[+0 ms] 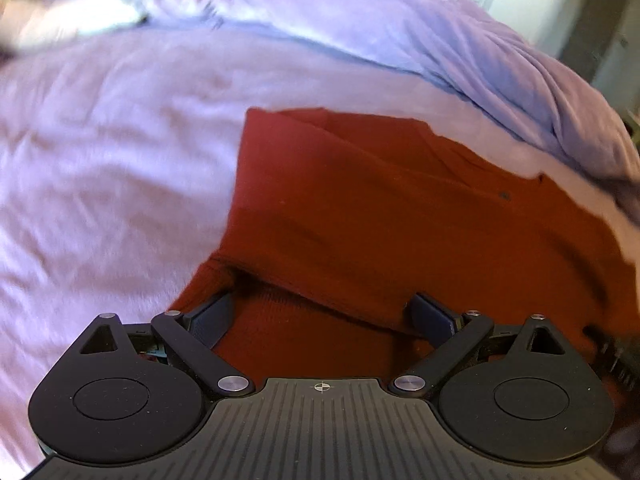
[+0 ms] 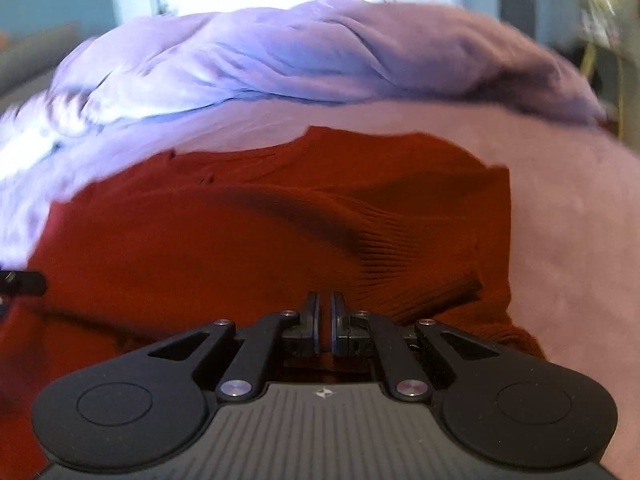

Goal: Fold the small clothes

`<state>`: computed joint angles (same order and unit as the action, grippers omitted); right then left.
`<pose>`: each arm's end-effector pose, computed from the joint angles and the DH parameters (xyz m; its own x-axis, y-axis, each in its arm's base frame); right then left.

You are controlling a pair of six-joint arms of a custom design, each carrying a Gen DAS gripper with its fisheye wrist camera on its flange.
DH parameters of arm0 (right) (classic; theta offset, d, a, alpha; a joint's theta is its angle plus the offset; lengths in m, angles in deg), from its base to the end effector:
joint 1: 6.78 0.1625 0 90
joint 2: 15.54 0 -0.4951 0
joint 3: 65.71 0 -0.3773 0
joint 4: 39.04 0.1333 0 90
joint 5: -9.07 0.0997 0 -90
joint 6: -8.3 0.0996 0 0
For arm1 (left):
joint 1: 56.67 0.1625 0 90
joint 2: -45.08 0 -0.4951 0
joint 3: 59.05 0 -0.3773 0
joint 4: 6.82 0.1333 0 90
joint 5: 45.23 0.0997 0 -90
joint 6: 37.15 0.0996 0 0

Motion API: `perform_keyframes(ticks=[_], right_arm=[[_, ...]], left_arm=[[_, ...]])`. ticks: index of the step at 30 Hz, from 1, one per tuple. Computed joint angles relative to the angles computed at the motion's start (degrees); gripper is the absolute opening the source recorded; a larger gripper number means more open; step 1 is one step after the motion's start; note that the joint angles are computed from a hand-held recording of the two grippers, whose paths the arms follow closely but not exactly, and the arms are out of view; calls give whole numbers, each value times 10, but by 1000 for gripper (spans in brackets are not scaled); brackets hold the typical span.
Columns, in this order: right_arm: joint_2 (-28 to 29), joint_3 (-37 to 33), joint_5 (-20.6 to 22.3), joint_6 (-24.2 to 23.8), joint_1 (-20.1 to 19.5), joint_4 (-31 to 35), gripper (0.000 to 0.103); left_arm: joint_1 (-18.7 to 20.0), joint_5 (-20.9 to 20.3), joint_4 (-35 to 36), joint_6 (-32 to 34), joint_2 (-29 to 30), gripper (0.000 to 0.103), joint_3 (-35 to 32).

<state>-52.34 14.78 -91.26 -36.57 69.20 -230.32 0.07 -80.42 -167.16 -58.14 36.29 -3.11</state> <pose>-0.0831 -0.8094 0.2301 -0.7421 -0.0939 0.6637 -0.5555 0.6403 -0.5305 -0.2922 -0.8370 -0.0520 -0.7953 -0.2315 -0.5603 0.2348 0.7344 -0.6367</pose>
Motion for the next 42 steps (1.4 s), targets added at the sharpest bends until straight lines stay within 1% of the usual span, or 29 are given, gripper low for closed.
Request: perform_keyframes(ticks=[2, 5, 7, 9, 10, 12, 13, 16, 18, 19, 22, 24, 25, 26, 28, 30, 31, 32, 35, 36, 38, 40, 41, 42], right_arm=[[1, 4, 4, -40, -1, -10, 4], [0, -1, -2, -71, 0, 1, 4], [-4, -2, -3, -87, 2, 16, 4], [-24, 20, -3, -80, 2, 24, 5], [-39, 36, -6, -69, 1, 22, 8], [-59, 63, -43, -41, 2, 8, 61], [-79, 92, -48, -24, -3, 2, 68], [-141, 187, -33, -10, -31, -23, 69], [-183, 255, -32, 0, -51, -40, 69], [-201, 281, -21, 1, -61, -43, 69], [-253, 362, 10, -5, -86, -58, 69], [-270, 390, 14, -15, -91, -58, 69], [-277, 403, 15, -21, -92, -67, 69], [-280, 409, 11, -24, -92, -70, 69], [-285, 416, -4, -15, -93, -72, 69], [-297, 418, 7, 1, -103, -57, 68], [-301, 419, 13, 9, -107, -49, 68], [-304, 418, 15, 18, -110, -41, 67], [-307, 412, 19, 43, -113, -24, 60], [-308, 408, 24, 53, -115, -14, 55], [-309, 400, 30, 69, -118, 3, 51], [-308, 393, 31, 80, -120, 15, 47], [-308, 390, 30, 83, -121, 23, 45], [-309, 387, 29, 86, -121, 32, 43]], left_arm=[[-4, 15, 8, 30, 4, 100, -1], [-13, 34, 40, 39, -3, 99, 13], [-20, 38, 19, 53, -22, 99, 55], [-27, 40, 1, 43, -47, 99, 113], [-29, 44, -14, 38, -60, 99, 144], [-43, 78, -45, 7, -87, 99, 220], [-51, 97, -49, -22, -104, 99, 262], [-69, 105, -64, -93, -152, 99, 368], [-81, 97, -36, -159, -187, 99, 426], [-87, 88, -22, -184, -202, 99, 449], [-96, 60, -17, -214, -231, 99, 493], [-100, 54, 17, -251, -248, 99, 510], [-102, 49, 8, -250, -254, 99, 522], [-102, 35, -24, -233, -259, 99, 533], [-105, 13, -81, -215, -266, 99, 553], [-102, -19, -138, -193, -266, 98, 561], [-99, -37, -158, -186, -264, 96, 560], [-96, -50, -168, -185, -262, 90, 557], [-83, -97, -183, -187, -254, 79, 548], [-78, -110, -182, -188, -252, 77, 544], [-66, -140, -172, -193, -249, 67, 533], [-55, -157, -147, -218, -249, 58, 524], [-53, -161, -157, -219, -250, 57, 529], [-50, -166, -168, -217, -251, 54, 532]])
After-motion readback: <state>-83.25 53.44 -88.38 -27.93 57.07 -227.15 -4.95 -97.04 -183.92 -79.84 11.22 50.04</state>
